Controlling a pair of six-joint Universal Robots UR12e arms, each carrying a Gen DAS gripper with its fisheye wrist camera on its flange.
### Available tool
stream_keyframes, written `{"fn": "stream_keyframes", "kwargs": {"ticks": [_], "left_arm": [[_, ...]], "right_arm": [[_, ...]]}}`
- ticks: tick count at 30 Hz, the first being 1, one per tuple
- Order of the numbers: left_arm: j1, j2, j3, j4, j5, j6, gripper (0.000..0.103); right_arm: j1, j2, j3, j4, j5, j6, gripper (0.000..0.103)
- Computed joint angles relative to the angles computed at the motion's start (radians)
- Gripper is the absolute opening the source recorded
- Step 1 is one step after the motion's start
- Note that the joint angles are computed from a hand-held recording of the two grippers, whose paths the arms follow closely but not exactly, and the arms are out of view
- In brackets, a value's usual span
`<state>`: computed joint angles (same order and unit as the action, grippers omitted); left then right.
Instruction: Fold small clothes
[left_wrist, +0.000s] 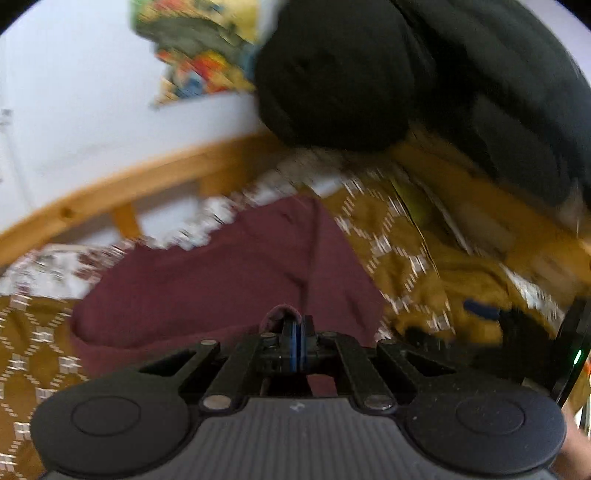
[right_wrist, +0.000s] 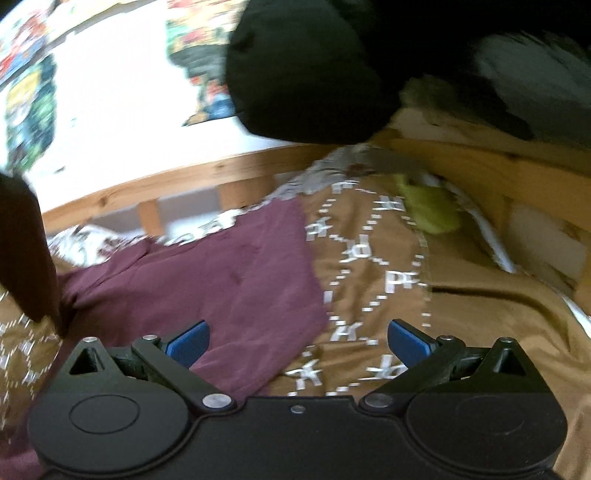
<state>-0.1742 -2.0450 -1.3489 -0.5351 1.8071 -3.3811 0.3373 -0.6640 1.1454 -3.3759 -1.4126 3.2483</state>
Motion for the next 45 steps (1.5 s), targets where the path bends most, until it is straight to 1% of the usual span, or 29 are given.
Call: {"fn": "stream_keyframes", "kwargs": {"ticks": [2, 5, 8, 11, 12, 13, 14, 15, 16, 17, 19, 22, 26, 28, 30, 32, 33, 35, 36, 37, 38, 39, 41, 43, 45], "left_arm": [[-0.009, -0.028, 0.018, -0.03, -0.021, -0.007, 0.0], [-0.012, -0.053, 0.02, -0.068, -0.061, -0.044, 0.0], [-0.007, -0.063, 0.005, -0.079, -0.09, -0.072, 0.001], [0.0, -0.059, -0.017, -0.086, -0.129, -0.104, 0.008], [0.006, -0.055, -0.025, -0.083, -0.148, -0.111, 0.018], [0.009, -0.05, -0.033, -0.077, -0.16, -0.116, 0.04], [0.01, -0.045, -0.042, -0.066, -0.163, -0.12, 0.054], [0.011, -0.037, -0.058, -0.039, -0.159, -0.123, 0.074], [0.012, -0.026, -0.078, -0.004, -0.153, -0.123, 0.078], [0.014, -0.016, -0.097, 0.031, -0.152, -0.116, 0.078], [0.021, 0.006, -0.125, 0.059, -0.147, -0.103, 0.083], [0.035, 0.044, -0.177, 0.09, -0.11, -0.119, 0.09], [0.067, 0.101, -0.259, 0.1, -0.025, -0.178, 0.093], [0.087, 0.123, -0.294, 0.082, 0.025, -0.241, 0.093], [0.113, 0.14, -0.335, 0.086, 0.069, -0.323, 0.092], [0.137, 0.151, -0.377, 0.13, 0.115, -0.376, 0.091], [0.149, 0.152, -0.397, 0.167, 0.137, -0.392, 0.09], [0.171, 0.144, -0.425, 0.245, 0.174, -0.402, 0.089], [0.181, 0.138, -0.431, 0.275, 0.182, -0.402, 0.089], [0.192, 0.129, -0.431, 0.3, 0.175, -0.403, 0.088], [0.208, 0.121, -0.43, 0.325, 0.15, -0.41, 0.087], [0.225, 0.112, -0.431, 0.356, 0.115, -0.421, 0.082], [0.252, 0.095, -0.43, 0.413, 0.063, -0.434, 0.078], [0.271, 0.073, -0.428, 0.463, 0.031, -0.43, 0.069], [0.286, 0.056, -0.424, 0.492, 0.009, -0.457, 0.062]], "right_arm": [[-0.004, 0.001, -0.002, 0.005, -0.019, 0.028, 0.102], [-0.012, 0.003, -0.007, 0.019, -0.038, 0.077, 0.102], [-0.016, 0.006, -0.016, 0.043, -0.053, 0.116, 0.102], [-0.016, 0.008, -0.021, 0.062, -0.062, 0.125, 0.102], [-0.016, 0.008, -0.022, 0.069, -0.065, 0.123, 0.102], [-0.015, 0.008, -0.023, 0.074, -0.066, 0.118, 0.102], [-0.014, 0.008, -0.023, 0.08, -0.067, 0.112, 0.102], [-0.012, 0.009, -0.025, 0.086, -0.069, 0.104, 0.102], [-0.011, 0.009, -0.027, 0.091, -0.071, 0.094, 0.102], [-0.009, 0.01, -0.027, 0.096, -0.072, 0.084, 0.102], [-0.007, 0.011, -0.03, 0.106, -0.066, 0.066, 0.102], [-0.008, 0.014, -0.032, 0.11, -0.009, 0.041, 0.102], [-0.015, 0.021, -0.033, 0.082, 0.135, 0.029, 0.102], [-0.012, 0.022, -0.037, 0.106, 0.187, -0.008, 0.102], [-0.002, 0.023, -0.041, 0.138, 0.209, -0.07, 0.102], [0.007, 0.026, -0.044, 0.153, 0.228, -0.135, 0.1], [0.01, 0.027, -0.046, 0.157, 0.238, -0.158, 0.097], [0.017, 0.031, -0.05, 0.166, 0.258, -0.202, 0.095], [0.02, 0.033, -0.053, 0.172, 0.269, -0.222, 0.093], [0.022, 0.035, -0.056, 0.18, 0.28, -0.244, 0.092], [0.025, 0.039, -0.063, 0.19, 0.283, -0.264, 0.09], [0.028, 0.041, -0.065, 0.197, 0.287, -0.286, 0.088], [0.033, 0.045, -0.072, 0.214, 0.293, -0.318, 0.084], [0.034, 0.052, -0.086, 0.241, 0.3, -0.33, 0.076], [0.038, 0.056, -0.096, 0.272, 0.292, -0.343, 0.059]]}}
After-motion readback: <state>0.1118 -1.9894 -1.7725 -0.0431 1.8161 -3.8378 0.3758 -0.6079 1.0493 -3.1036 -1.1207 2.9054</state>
